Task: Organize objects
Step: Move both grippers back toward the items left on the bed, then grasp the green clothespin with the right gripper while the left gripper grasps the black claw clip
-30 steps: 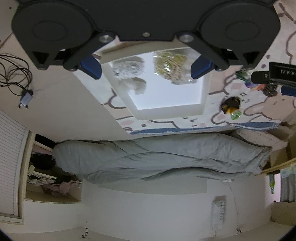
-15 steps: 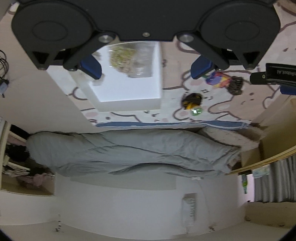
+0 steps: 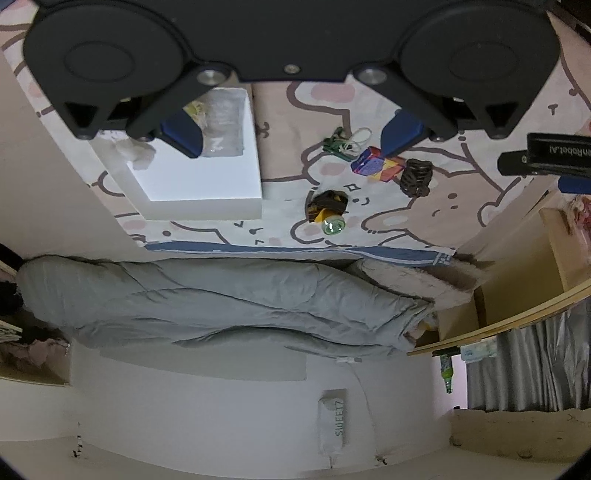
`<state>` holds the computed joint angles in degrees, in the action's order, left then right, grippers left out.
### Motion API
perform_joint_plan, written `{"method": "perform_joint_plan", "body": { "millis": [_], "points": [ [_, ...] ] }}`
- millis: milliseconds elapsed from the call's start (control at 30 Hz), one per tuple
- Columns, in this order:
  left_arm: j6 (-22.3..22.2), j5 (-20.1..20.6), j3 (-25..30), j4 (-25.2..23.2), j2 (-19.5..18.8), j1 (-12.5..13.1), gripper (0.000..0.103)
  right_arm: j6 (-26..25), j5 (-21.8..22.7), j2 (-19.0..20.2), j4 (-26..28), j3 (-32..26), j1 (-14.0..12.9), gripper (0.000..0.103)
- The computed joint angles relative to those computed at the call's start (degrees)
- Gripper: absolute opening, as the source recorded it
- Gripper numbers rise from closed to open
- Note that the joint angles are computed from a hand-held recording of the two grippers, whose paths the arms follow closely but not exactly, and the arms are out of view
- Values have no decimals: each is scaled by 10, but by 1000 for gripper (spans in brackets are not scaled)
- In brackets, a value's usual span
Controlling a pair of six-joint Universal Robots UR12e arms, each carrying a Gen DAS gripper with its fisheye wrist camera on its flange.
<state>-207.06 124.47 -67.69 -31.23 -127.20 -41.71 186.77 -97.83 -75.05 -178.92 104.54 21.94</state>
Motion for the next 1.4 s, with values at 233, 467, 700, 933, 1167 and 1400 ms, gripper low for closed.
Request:
{"method": "perform_joint_plan", "body": {
  "millis": [233, 467, 700, 933, 1167, 1400],
  "points": [
    [1, 1, 15, -27, 4, 2, 103, 33, 17, -11, 46, -12, -5, 103],
    [-7, -14, 54, -47, -11, 16, 103, 50, 54, -12, 98, -46, -16, 103],
    [-5, -3, 122, -86, -49, 39, 103, 39, 84, 34, 104, -110, -30, 103],
    [8, -19, 192, -121, -101, 63, 103, 42, 101, 98, 132, -176, -39, 103],
    [28, -64, 265, -146, -156, 93, 103, 3, 148, 162, 143, -237, -49, 103],
    [27, -105, 366, -208, -221, 112, 102, -40, 198, 221, 200, -305, -49, 93]
  ]
}}
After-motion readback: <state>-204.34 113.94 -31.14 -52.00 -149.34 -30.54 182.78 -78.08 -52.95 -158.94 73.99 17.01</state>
